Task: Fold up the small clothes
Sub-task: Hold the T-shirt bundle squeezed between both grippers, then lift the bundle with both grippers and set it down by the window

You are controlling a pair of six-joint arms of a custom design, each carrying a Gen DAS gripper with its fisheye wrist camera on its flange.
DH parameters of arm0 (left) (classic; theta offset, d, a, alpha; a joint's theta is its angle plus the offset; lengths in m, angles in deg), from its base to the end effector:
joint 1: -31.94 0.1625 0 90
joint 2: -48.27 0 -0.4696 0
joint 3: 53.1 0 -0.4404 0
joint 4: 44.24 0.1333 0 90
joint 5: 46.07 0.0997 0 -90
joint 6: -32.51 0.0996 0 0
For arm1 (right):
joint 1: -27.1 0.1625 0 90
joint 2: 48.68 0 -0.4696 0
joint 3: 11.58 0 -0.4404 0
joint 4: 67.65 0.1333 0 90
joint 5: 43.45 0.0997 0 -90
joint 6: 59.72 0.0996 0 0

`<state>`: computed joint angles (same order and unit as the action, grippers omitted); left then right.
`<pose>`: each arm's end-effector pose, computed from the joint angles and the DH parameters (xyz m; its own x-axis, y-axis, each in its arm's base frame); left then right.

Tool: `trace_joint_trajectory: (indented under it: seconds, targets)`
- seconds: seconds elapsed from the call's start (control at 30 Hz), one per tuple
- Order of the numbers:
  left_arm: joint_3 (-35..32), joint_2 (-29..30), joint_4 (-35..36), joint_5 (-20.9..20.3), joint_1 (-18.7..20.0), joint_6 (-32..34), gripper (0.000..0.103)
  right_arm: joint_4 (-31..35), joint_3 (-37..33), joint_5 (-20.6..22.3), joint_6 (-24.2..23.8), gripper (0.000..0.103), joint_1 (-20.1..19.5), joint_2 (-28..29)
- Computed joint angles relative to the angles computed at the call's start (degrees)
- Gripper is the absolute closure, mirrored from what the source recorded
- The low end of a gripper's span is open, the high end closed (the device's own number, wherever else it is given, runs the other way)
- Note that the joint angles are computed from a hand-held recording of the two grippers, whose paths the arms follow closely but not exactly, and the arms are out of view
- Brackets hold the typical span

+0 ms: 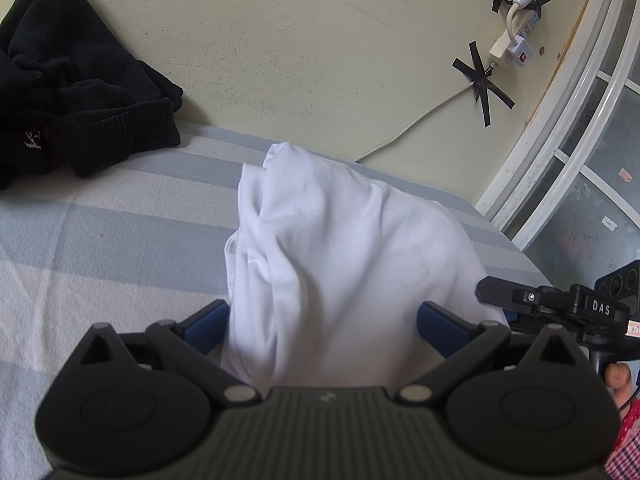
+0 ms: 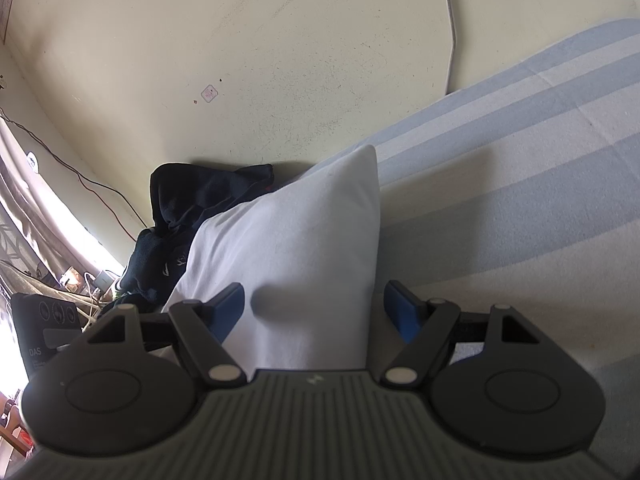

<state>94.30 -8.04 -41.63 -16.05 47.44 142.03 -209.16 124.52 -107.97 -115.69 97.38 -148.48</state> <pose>-0.0853 -0.2515 0.0696 -0.9330 -0.0853 -0.3495 0.2460 0.5576 -0.7928 0.0326 -0.4311 0.3039 -0.7667 -0.6418 -0.0149 -0.5536 0.6727 -0.4909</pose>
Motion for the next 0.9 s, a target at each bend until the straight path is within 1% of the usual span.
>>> trace_joint_trajectory:
  seconds: [0.43,0.5,0.53,0.57,0.6,0.67,0.7,0.73,0.77,0.83,0.9]
  targets:
    - [0.05,-0.24,0.28,0.08,-0.31,-0.39,0.001,-0.11,0.04,-0.04,-0.06,0.024,0.02,0.01]
    - [0.49,-1.38,-0.91,0.48,-0.27,0.87,0.006,-0.26,0.04,-0.11,0.01,0.025,0.08,0.08]
    - [0.51,-1.46,-1.04,0.47,-0.3,0.81,0.01,-0.6,0.13,-0.32,0.2,0.028,0.24,0.13]
    - [0.4,-1.24,-0.86,0.44,-0.34,0.51,0.013,-1.0,0.25,-0.87,0.29,0.041,0.6,0.17]
    - [0.23,-0.75,-0.4,0.3,-0.52,-0.11,0.014,-0.86,0.29,-1.85,-0.22,0.042,1.19,0.24]
    - [-0.03,0.56,0.8,-0.11,-1.16,-2.23,0.021,-3.43,1.6,-2.49,-2.16,0.052,1.77,-0.37]
    - [0.11,0.72,0.78,-0.2,-1.48,-2.81,0.023,-3.7,1.85,-2.34,-3.36,0.054,1.77,-0.6]
    - [0.38,0.44,0.43,-0.2,-1.63,-2.93,0.027,-3.9,2.03,-2.24,-3.97,0.059,1.79,-0.73]
    - [0.62,0.12,0.2,-0.18,-1.62,-3.22,0.031,-4.16,2.14,-2.18,-4.28,0.061,1.78,-0.69]
    - [0.97,-0.2,-0.13,-0.21,-1.77,-3.88,0.035,-4.54,2.27,-1.82,-4.9,0.067,1.74,-0.56]
    - [1.23,-0.57,-0.56,-0.09,-1.77,-3.89,0.035,-5.64,2.76,-1.67,-5.74,0.067,1.72,-0.6]
